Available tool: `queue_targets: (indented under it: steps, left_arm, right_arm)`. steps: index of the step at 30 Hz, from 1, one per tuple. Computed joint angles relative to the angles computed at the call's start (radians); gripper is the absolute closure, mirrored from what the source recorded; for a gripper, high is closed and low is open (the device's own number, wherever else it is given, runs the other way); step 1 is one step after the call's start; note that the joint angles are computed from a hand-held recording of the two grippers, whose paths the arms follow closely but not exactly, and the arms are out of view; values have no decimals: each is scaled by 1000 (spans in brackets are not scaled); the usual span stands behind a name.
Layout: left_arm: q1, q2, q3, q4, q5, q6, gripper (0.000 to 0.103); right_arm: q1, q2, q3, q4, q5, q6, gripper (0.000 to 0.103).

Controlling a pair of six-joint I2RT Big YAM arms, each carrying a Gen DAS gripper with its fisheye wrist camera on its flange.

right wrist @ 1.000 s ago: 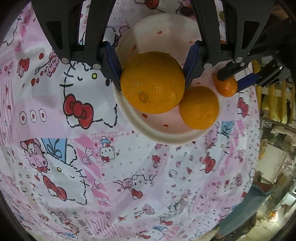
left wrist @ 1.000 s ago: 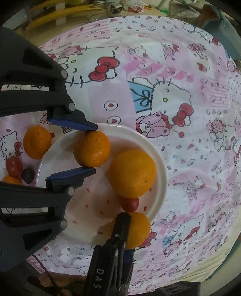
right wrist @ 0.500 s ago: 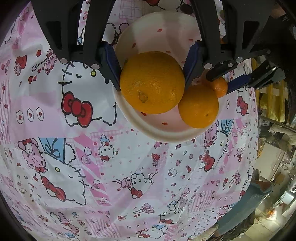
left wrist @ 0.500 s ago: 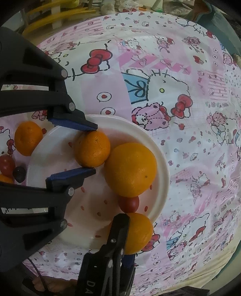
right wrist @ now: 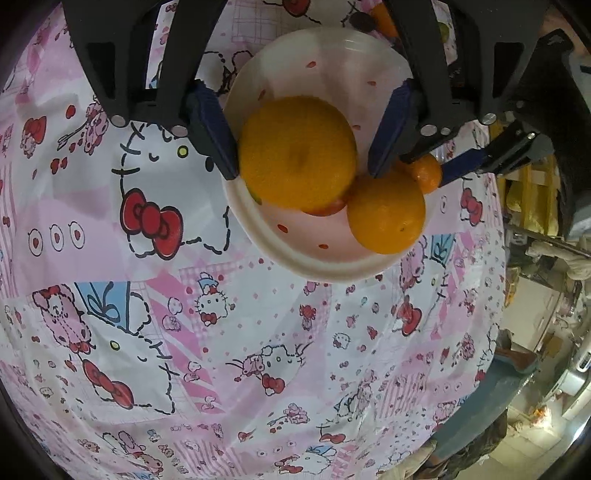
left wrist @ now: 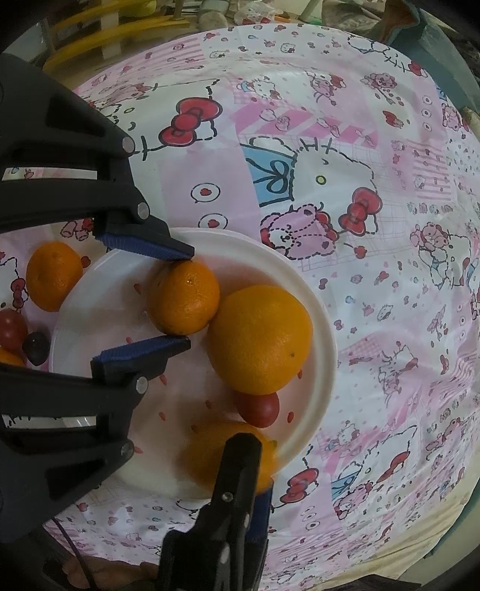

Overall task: Organize fruits
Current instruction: 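Lower the large orange onto the plate with the right gripper while the left gripper places the mandarin, then withdraw both grippers open from the plate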

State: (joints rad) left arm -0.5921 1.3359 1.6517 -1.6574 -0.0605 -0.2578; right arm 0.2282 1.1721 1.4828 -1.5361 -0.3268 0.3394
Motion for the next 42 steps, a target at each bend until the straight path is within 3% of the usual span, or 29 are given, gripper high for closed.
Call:
queue_targets:
  steps: [7,10,12,25,34,42]
  left_arm:
    - [-2,9,10,-13,5,-3,63]
    - [8,6,11,-7,55,-5,32]
    - [-3,1,15,-1,31,-16,23]
    - [-4,-57,18,10,3,-76,23]
    - [-17,-118,32,25,-112,-101,23]
    - [-15,-174,27,5,-109,-151,23]
  right_arm:
    - [-1,0,7,-2,5,-7,28]
    - [-1,-1,12,-7,6,-8,28]
    - [-2,-5,14,-6,2,-8,27]
    - [-28,-45,47,5,-6,20,14]
    - [27,-74,102,-28,106,48,14]
    - [52,-117,134,-46,102,85,14]
